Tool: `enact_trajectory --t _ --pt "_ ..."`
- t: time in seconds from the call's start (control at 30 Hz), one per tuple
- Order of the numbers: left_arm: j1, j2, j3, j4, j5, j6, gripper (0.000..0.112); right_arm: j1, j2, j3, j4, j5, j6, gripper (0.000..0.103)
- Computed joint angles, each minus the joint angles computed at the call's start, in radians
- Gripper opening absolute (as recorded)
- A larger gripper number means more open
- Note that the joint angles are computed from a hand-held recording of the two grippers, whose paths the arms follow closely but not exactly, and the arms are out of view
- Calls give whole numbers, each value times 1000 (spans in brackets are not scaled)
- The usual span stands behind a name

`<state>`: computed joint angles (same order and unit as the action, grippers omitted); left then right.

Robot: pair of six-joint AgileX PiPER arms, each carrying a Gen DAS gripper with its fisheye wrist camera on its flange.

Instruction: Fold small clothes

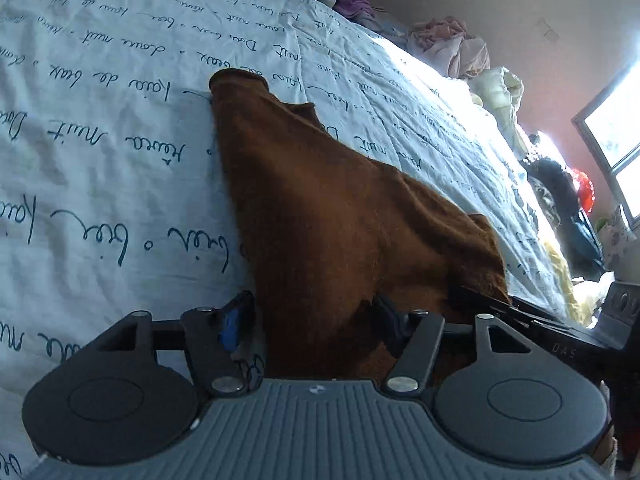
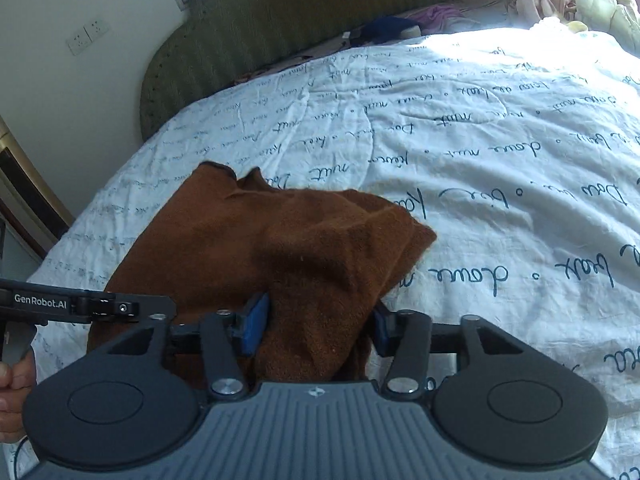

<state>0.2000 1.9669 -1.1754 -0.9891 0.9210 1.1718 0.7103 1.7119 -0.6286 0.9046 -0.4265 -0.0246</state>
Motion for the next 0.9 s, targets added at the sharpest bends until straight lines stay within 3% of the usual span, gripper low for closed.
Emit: enact_trajectory --t 0.03,0.1,0.2,0.3,0.37,0.4,0.43,0.47,0.63,0.7,0.73,0.77,0.8,0.83,0.87,0.9 --pt "42 -7 15 -9 49 24 74 18 -18 41 -46 -30 71 77" --pt "116 -37 71 -12 116 75 90 92 -64 118 -19 -103 99 78" --pt "188 -63 150 10 181 147 91 216 -111 206 63 -195 118 78" --pt "215 -65 222 -27 169 226 91 327 -102 227 151 -249 88 78" --pt "214 -80 256 -59 144 272 78 350 -65 216 156 -259 76 78" --pt "208 -77 251 -50 148 264 24 359 -36 215 134 -278 103 75" --pt "196 -51 224 -13 170 217 13 351 -19 218 96 -281 152 40" --pt "199 -48 220 -15 177 209 13 347 -15 223 79 -289 201 20" --pt "242 -108 217 15 188 248 13 440 -99 233 202 -333 128 14" --pt "224 -108 219 46 130 234 17 422 -104 190 281 -236 -29 20" --pt "221 -90 200 73 128 197 25 420 -79 162 357 -217 -118 34" --pt "229 -93 194 80 132 192 30 432 -75 155 427 -237 -167 63" --pt "243 -119 203 69 123 212 34 464 -83 167 466 -296 -176 71" --pt "248 -167 229 51 95 232 48 498 -97 190 466 -362 -149 71" --pt "259 -200 243 25 100 261 55 523 -109 202 479 -410 -143 71" --pt "270 -222 248 -6 123 282 70 543 -124 208 494 -458 -157 69"
